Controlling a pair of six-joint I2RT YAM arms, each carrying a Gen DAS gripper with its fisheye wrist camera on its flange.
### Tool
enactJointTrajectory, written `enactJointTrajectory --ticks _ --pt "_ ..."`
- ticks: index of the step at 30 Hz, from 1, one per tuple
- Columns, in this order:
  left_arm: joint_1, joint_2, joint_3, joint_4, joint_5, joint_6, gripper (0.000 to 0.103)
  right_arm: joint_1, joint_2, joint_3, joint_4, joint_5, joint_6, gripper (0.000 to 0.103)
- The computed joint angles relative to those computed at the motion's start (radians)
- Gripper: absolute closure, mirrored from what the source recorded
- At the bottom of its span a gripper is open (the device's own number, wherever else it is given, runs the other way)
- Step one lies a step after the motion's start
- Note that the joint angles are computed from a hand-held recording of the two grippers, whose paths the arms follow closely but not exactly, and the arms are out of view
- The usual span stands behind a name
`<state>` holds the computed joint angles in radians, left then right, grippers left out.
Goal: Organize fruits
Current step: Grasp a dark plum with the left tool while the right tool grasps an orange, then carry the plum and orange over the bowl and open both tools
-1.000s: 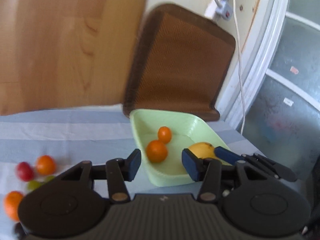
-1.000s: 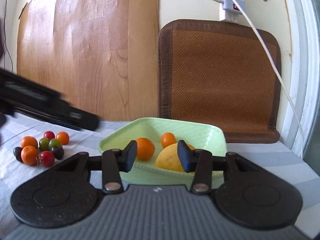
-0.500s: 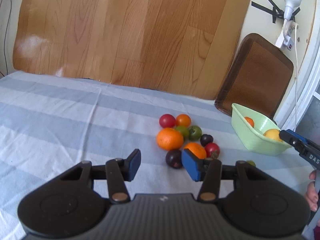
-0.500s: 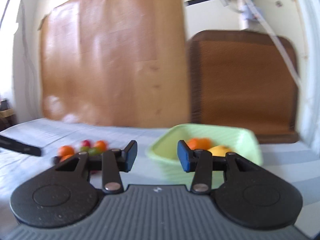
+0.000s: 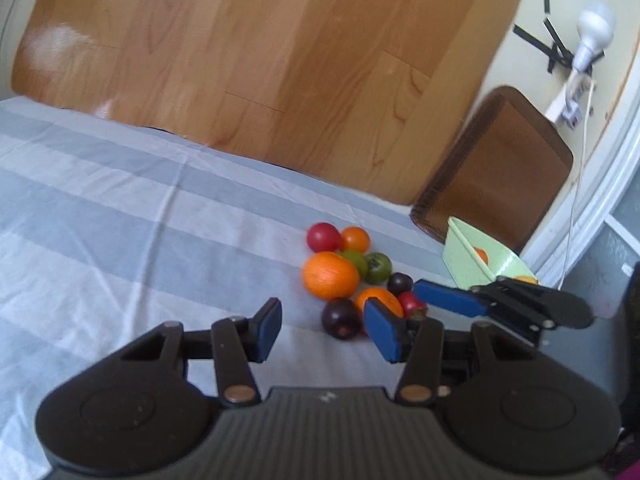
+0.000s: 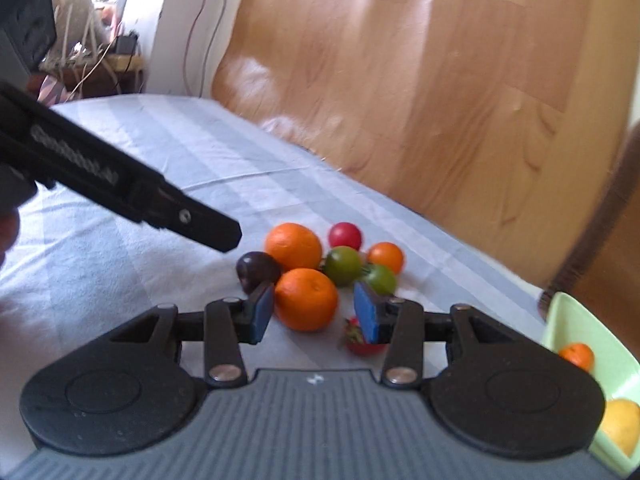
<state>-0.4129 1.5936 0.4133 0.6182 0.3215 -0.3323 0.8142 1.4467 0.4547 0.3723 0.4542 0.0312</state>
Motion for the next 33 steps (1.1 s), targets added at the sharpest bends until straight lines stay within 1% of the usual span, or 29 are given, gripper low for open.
enactJointTrajectory --ticks 1,3,5,7,10,12,14,15,16,17,20,23,25,26,28,29,30,33 --pt "0.015 -0.004 -0.002 -0.003 0.016 0.002 0.056 0.004 0.008 0.01 -0.009 0.006 0.004 0.065" --pt "0.014 -0.006 0.0 -0.014 0.019 0.012 0.056 0.017 -0.014 0.007 -0.039 0.025 0.037 0.067" --pt "-0.014 -0.001 0.013 -0.03 -0.004 0.027 0.056 0.059 -0.076 -0.04 -0.051 0.079 0.072 0.067" --pt "-0.06 0.018 0.04 -0.049 -0.043 0.045 0.056 0.114 -0.168 -0.105 -0.077 0.143 0.114 0.067" --pt "-0.128 0.06 0.091 -0.07 -0.1 0.072 0.056 0.181 -0.332 -0.173 -0.213 0.218 0.238 0.067" --pt "-0.18 0.087 0.112 -0.065 -0.196 0.09 0.056 0.211 -0.433 -0.2 -0.326 0.244 0.337 0.067" --pt "-0.196 0.103 0.14 -0.102 -0.243 0.083 0.064 0.237 -0.493 -0.221 -0.396 0.269 0.414 0.067" --pt "-0.192 0.102 0.137 -0.099 -0.247 0.073 0.073 0.247 -0.509 -0.231 -0.411 0.278 0.441 0.067" --pt "-0.178 0.102 0.131 -0.091 -0.228 0.063 0.073 0.255 -0.53 -0.244 -0.413 0.281 0.46 0.067" --pt "-0.168 0.096 0.121 -0.086 -0.215 0.052 0.073 0.277 -0.538 -0.246 -0.43 0.298 0.491 0.067" --pt "-0.179 0.042 0.067 -0.086 -0.217 0.04 0.074 0.311 -0.543 -0.242 -0.463 0.324 0.526 0.066" --pt "-0.213 -0.034 -0.015 -0.072 -0.187 0.04 0.074 0.331 -0.519 -0.241 -0.465 0.34 0.542 0.064" --pt "-0.249 -0.08 -0.068 -0.062 -0.165 0.042 0.074 0.305 -0.506 -0.234 -0.46 0.315 0.538 0.064" --pt "-0.272 -0.097 -0.088 -0.059 -0.17 0.043 0.074 0.29 -0.509 -0.236 -0.453 0.299 0.534 0.065" --pt "-0.337 -0.123 -0.129 -0.034 -0.258 0.051 0.073 0.276 -0.524 -0.241 -0.456 0.282 0.544 0.066" --pt "-0.358 -0.132 -0.133 -0.041 -0.287 0.059 0.073 0.277 -0.529 -0.243 -0.458 0.283 0.547 0.066" --pt "-0.368 -0.138 -0.131 -0.052 -0.303 0.06 0.072 0.287 -0.528 -0.242 -0.464 0.293 0.555 0.067" --pt "-0.365 -0.134 -0.119 -0.067 -0.303 0.058 0.069 0.317 -0.521 -0.234 -0.491 0.324 0.585 0.067"
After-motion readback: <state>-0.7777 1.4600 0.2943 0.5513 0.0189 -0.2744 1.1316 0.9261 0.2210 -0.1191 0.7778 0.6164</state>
